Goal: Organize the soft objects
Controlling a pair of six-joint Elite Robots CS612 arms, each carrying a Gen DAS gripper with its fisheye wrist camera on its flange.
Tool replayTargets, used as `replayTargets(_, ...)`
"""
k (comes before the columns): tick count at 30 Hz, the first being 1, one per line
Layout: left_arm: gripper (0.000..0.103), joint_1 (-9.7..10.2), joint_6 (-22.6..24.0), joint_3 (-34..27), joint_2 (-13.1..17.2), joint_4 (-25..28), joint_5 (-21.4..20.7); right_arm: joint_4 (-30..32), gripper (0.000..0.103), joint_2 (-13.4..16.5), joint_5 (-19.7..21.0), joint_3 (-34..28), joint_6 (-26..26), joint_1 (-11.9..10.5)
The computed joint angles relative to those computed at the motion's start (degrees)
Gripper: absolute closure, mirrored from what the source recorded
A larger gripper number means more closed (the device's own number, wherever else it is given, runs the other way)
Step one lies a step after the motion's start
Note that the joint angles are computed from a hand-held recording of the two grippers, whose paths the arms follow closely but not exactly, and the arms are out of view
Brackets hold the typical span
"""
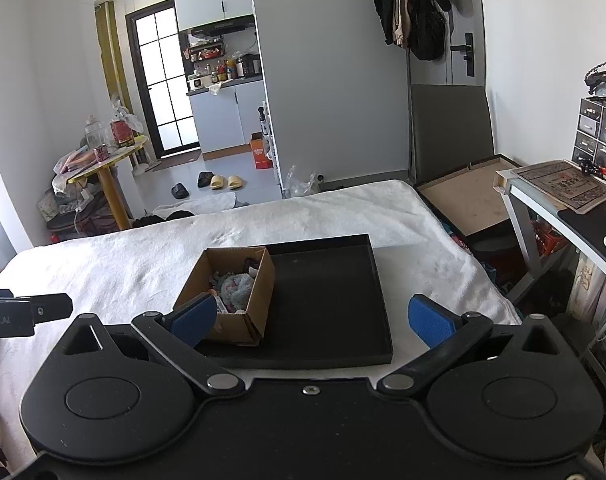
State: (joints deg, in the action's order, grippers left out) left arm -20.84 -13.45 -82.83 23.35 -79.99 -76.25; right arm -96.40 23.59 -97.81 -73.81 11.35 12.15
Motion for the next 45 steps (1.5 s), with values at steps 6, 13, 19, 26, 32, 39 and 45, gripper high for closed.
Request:
replayTargets(6, 0.001, -0.04, 0.3, 0.2, -0.1, 0.2, -0.1, 0.1, 0.0, 0.1, -0.2, -0.1, 0.3, 0.1)
replayTargets(13, 0.001, -0.11, 0.4, 0.2, 0.0, -0.1, 0.1, 0.3, 0.0, 0.1, -1.3, -0.1, -0.3, 0.3)
replayTargets(19, 0.001, -0.18, 0.4, 0.1, 0.0, -0.2, 0.3, 0.4, 0.0, 0.1, -1.1, -0.3, -0.2, 0.2)
replayTargets(26, 0.001, -0.22, 0.6, 0.1, -0.1, -0.3, 0.4, 0.2, 0.0, 0.0, -1.0, -0.3, -0.5, 0.2)
replayTargets(32, 0.001, -0.27, 0.6, 0.1, -0.1, -0.3, 0.4, 0.2, 0.0, 0.0, -0.6, -0.3, -0.8, 0.2)
replayTargets(39, 0.001, -0.36, 0.7, 0.3, -0.4, -0.2, 0.2, 0.4, 0.0, 0.0, 0.8, -0.4, -1.8, 0.1)
replayTargets(45, 0.001, -0.32, 0.9, 0.3, -0.5, -0.3, 0.0, 0.5, 0.0, -0.2, 1.6, -0.3, -1.9, 0.1)
